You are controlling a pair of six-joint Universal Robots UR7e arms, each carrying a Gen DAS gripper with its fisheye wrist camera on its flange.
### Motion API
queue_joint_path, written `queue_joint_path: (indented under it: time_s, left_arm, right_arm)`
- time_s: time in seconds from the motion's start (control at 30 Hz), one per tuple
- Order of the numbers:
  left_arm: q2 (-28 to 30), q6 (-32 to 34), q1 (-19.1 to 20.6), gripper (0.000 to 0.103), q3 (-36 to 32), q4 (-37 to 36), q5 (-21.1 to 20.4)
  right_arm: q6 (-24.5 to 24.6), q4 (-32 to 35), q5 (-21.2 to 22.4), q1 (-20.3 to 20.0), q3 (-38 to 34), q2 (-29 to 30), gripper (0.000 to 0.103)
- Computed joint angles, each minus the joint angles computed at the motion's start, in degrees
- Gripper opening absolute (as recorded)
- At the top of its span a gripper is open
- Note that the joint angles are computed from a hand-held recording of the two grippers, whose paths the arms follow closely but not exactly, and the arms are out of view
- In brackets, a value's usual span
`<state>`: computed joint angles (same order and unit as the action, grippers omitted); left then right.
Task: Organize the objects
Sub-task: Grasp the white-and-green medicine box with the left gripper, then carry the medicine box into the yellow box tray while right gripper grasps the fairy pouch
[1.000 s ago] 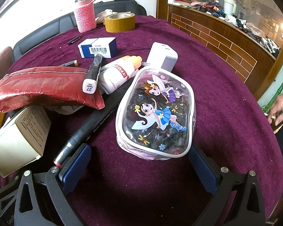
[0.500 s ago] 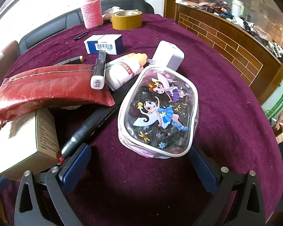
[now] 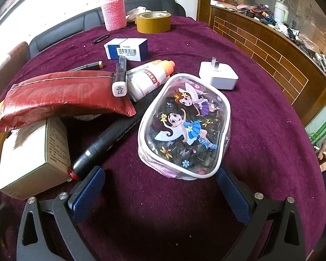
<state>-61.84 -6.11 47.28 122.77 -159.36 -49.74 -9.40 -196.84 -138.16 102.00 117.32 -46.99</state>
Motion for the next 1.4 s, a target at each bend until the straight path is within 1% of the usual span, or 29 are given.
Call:
queue_joint_path:
  time_s: [0.03,0.07,0.13,0.17,0.2,0.23,0.27,0.33,0.37,0.4,0.43,0.53,0.6,0.67,0.73,0.8,0.93,0.97,1.03,1.07,1.1,1.13,1.17,1.2,1.3,1.4]
  left_arm:
    - [1.2,0.9,0.8,0.103,-1.3,-0.3,-1.7]
    - [2.3,1.6,1.3,0.103,-2.3,-0.9,-3.1]
    - [4.1,2.7,2.2,0.103,-3.9,-0.6,-6.2]
    - [4.7,2.4,2.2,0.102,-4.5,1.0,-6.2]
    - [4.8,2.9,1.9,0.102,-4.6,2.2,-6.4]
    - [4.5,4.3,1.6,0.099,-4.2,3.1,-8.2]
    - [3.9,5.4,1.3,0.091,-3.6,3.8,-10.2]
    - [1.9,7.8,0.3,0.082,-2.0,6.1,-14.3]
    - [1.1,8.6,-0.5,0.082,-1.0,6.3,-14.7]
    - [0.8,9.0,-1.4,0.082,-0.1,5.7,-13.7]
    - [0.5,9.1,-2.3,0.082,0.9,4.7,-11.9]
    - [1.4,7.6,-2.7,0.082,0.9,1.9,-6.8]
    - [2.4,6.0,-1.9,0.082,-0.4,0.3,-5.5]
    - [3.5,5.5,-1.5,0.082,-1.6,-0.6,-5.2]
    - [4.6,5.6,-2.2,0.082,-1.8,-1.3,-3.4]
    - [6.9,5.7,-3.0,0.082,-3.2,-0.2,-1.0]
    - [10.1,2.3,-2.6,0.083,-6.7,5.5,0.4]
    - [10.6,0.3,-2.4,0.087,-7.4,7.3,0.7]
    - [10.8,-2.9,-1.3,0.087,-8.1,7.0,-0.6]
    - [10.8,-3.6,-1.3,0.086,-8.0,6.2,-0.6]
    - [10.5,-4.8,-1.2,0.083,-7.8,6.0,-0.8]
    - [9.9,-5.3,-1.1,0.076,-7.3,5.1,-1.5]
    - [9.1,-5.5,-0.9,0.072,-6.8,4.5,-3.0]
    - [7.9,-5.8,-0.7,0.072,-5.7,3.4,-5.0]
    - [5.0,-6.9,-1.3,0.07,-2.8,0.9,-5.7]
    - [0.5,-8.0,-2.4,0.07,0.7,-1.2,-7.3]
  right_arm:
    - [0.6,-0.3,1.4,-0.2,0.8,-0.8,0.103]
    - [1.2,-1.2,4.0,-0.6,2.1,-2.0,0.103]
    - [1.4,-4.6,8.2,-1.4,4.3,-3.6,0.103]
    - [1.4,-7.9,10.1,-1.8,5.7,-4.5,0.103]
    - [1.4,-9.7,10.8,-2.0,6.3,-4.7,0.103]
    - [1.4,-11.3,11.4,-2.2,7.0,-5.1,0.103]
    - [1.4,-12.7,12.1,-2.6,7.7,-5.6,0.103]
    - [2.0,-13.6,13.7,-3.3,8.5,-6.4,0.103]
    - [2.8,-13.5,15.1,-3.9,8.9,-7.0,0.103]
    - [3.5,-13.3,16.1,-4.3,9.1,-7.4,0.103]
    - [4.4,-13.1,16.6,-4.6,9.2,-7.6,0.103]
    - [4.9,-14.0,17.5,-4.8,9.7,-7.9,0.103]
    - [4.6,-15.4,17.7,-4.7,10.2,-7.8,0.103]
    - [4.5,-15.8,18.3,-4.9,10.4,-7.9,0.103]
    - [4.6,-16.5,18.5,-5.1,10.7,-8.0,0.103]
    - [4.8,-16.9,18.7,-5.3,11.0,-8.1,0.103]
    - [4.4,-17.9,19.2,-5.3,11.2,-8.0,0.103]
    - [4.1,-18.6,19.4,-5.3,11.4,-8.0,0.103]
    - [3.7,-19.3,19.5,-5.3,11.6,-7.9,0.103]
    - [3.4,-19.4,19.6,-5.3,11.6,-7.9,0.103]
    - [3.2,-19.4,19.6,-5.3,11.6,-7.9,0.103]
    - [3.0,-19.3,19.6,-5.2,11.6,-7.8,0.103]
    - [2.9,-19.1,19.7,-5.2,11.6,-7.9,0.103]
    - [2.8,-18.9,19.8,-5.3,11.6,-7.9,0.103]
    - [3.2,-18.4,19.7,-5.4,11.6,-8.0,0.103]
    - [3.6,-17.9,20.2,-5.7,11.8,-8.4,0.103]
